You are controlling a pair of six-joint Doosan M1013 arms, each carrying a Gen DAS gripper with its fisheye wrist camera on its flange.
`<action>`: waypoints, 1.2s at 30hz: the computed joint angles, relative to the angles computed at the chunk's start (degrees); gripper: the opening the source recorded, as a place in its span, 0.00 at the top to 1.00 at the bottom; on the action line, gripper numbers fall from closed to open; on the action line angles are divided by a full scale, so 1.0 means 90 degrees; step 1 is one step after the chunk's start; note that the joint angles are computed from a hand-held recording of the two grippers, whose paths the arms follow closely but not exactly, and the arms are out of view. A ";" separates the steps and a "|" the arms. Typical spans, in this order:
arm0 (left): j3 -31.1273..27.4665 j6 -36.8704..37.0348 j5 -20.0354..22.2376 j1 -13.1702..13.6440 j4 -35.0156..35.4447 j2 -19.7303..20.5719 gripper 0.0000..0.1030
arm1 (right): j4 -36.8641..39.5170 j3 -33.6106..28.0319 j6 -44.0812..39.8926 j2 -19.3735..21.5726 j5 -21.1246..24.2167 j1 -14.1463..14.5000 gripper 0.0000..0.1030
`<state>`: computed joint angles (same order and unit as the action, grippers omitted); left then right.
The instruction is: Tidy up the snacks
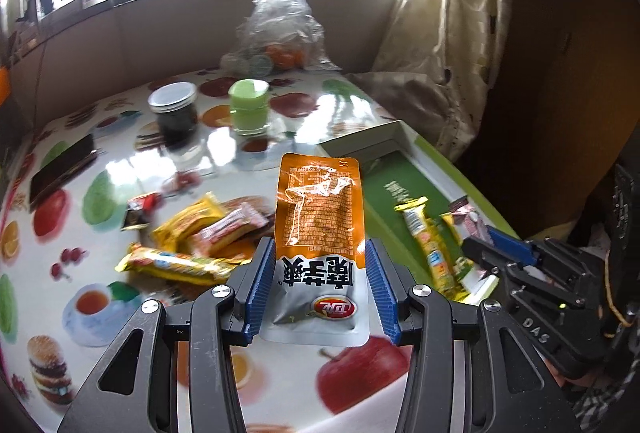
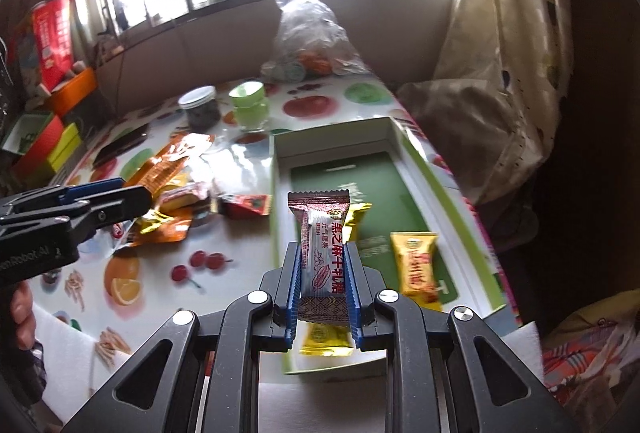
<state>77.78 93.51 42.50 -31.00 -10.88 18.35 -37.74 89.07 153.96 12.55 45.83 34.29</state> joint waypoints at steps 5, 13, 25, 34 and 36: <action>-0.0193 0.0034 0.0128 -0.0081 -0.0132 0.0161 0.54 | 0.0075 0.0095 0.0015 -0.0033 0.0093 -0.0113 0.82; -0.0487 0.0025 0.0364 -0.0208 -0.0253 0.0409 0.54 | 0.0203 0.0154 -0.0033 0.0003 0.0237 -0.0259 0.82; -0.0934 -0.0050 0.0784 -0.0339 -0.0424 0.0800 0.54 | 0.0235 0.0199 -0.0195 0.0069 0.0283 -0.0344 0.81; -0.1121 -0.0143 0.0977 -0.0421 -0.0400 0.0985 0.54 | 0.0083 0.0205 -0.0232 0.0087 0.0339 -0.0355 0.81; -0.1137 -0.0191 0.0993 -0.0442 -0.0337 0.1009 0.54 | 0.0079 0.0213 -0.0201 0.0083 0.0317 -0.0358 0.81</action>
